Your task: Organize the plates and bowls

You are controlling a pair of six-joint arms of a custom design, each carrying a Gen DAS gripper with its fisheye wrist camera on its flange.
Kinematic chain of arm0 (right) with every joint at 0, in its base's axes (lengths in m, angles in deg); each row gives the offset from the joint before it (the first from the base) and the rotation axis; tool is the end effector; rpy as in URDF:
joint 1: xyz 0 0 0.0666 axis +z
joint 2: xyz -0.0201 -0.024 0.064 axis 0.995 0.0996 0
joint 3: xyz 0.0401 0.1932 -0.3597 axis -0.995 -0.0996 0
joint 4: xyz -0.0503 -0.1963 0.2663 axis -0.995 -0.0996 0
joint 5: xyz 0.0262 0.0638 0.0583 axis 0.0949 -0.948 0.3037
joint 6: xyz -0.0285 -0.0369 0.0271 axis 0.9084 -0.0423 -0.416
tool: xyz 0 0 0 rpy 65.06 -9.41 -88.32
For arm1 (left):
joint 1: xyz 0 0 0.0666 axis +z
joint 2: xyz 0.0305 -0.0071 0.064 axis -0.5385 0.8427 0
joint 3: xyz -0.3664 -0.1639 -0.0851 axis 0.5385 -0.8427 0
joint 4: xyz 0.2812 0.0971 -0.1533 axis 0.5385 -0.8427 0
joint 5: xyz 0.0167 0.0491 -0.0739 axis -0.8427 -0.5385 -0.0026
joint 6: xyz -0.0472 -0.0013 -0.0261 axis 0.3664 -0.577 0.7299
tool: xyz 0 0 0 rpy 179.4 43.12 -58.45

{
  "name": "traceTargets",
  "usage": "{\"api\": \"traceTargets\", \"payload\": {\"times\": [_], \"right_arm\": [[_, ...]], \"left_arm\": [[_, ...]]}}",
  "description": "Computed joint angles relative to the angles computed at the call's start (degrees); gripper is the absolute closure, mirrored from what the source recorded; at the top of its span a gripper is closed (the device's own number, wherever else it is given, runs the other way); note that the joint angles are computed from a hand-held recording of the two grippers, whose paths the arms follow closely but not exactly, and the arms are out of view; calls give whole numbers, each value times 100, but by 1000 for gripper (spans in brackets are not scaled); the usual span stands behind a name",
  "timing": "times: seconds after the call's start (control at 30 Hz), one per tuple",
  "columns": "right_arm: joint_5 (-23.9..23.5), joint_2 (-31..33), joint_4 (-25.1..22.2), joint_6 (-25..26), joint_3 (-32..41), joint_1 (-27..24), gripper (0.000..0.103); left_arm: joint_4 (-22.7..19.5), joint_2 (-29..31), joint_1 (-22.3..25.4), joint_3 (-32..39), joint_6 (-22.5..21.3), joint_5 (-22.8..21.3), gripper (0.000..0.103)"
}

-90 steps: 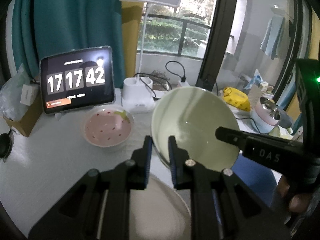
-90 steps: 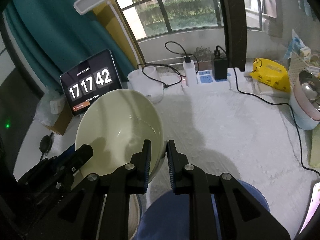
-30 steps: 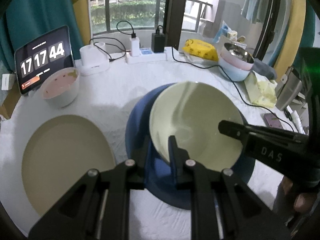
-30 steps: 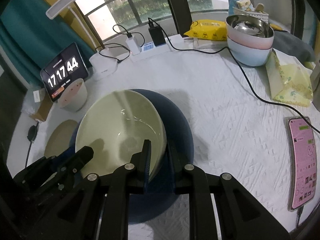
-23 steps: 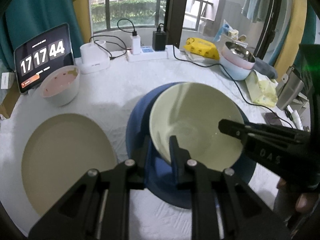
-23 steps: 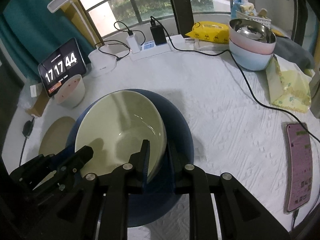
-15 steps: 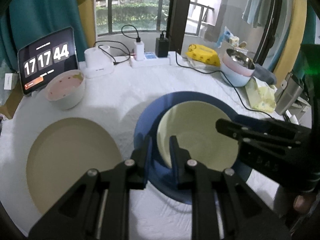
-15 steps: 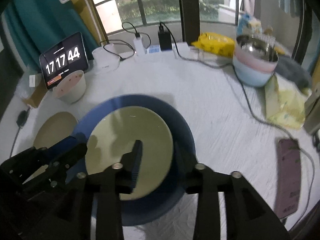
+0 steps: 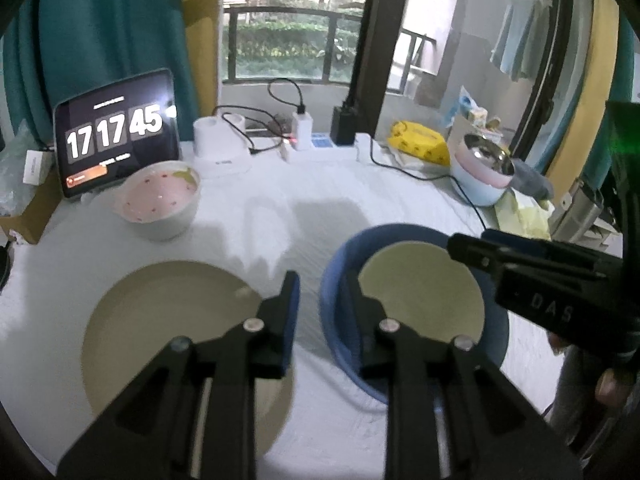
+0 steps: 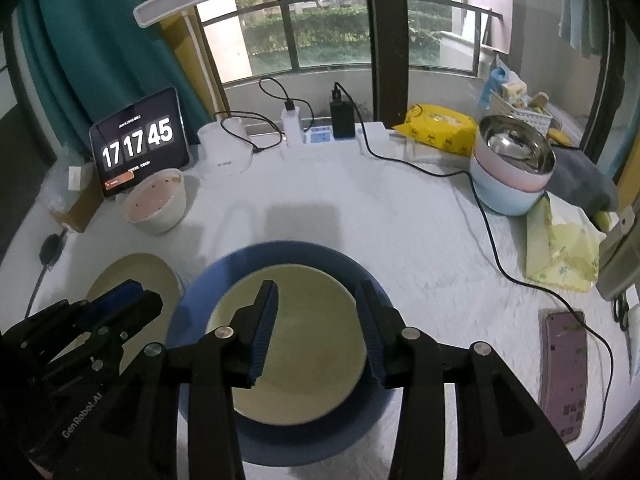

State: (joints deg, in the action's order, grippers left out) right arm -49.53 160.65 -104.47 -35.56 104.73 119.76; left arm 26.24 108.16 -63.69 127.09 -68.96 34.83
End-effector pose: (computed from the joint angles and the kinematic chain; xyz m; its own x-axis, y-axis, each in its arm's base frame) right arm 0.3907 0.2669 0.4375 -0.7748 -0.0236 -0.6317 -0.1036 0.9905 0.0900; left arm 0.4010 -0.2366 0.4062 -0.7111 0.0303 -0.7024 0.1897 0.9703 -0.1501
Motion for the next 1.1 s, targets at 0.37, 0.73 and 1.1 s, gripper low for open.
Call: {"api": "traceTargets", "payload": {"times": [0.37, 0.73, 1.1], "right_arm": [[14, 570, -300, 77, 826, 180, 60], [-48, 1320, -772, 116, 1862, 330, 60], [-171, 1994, -1124, 251, 2795, 434, 60]], "left_arm": [[204, -117, 595, -135, 8, 426, 55], [287, -102, 1247, -254, -161, 729, 55], [357, 7, 1792, -253, -229, 870, 55]]}}
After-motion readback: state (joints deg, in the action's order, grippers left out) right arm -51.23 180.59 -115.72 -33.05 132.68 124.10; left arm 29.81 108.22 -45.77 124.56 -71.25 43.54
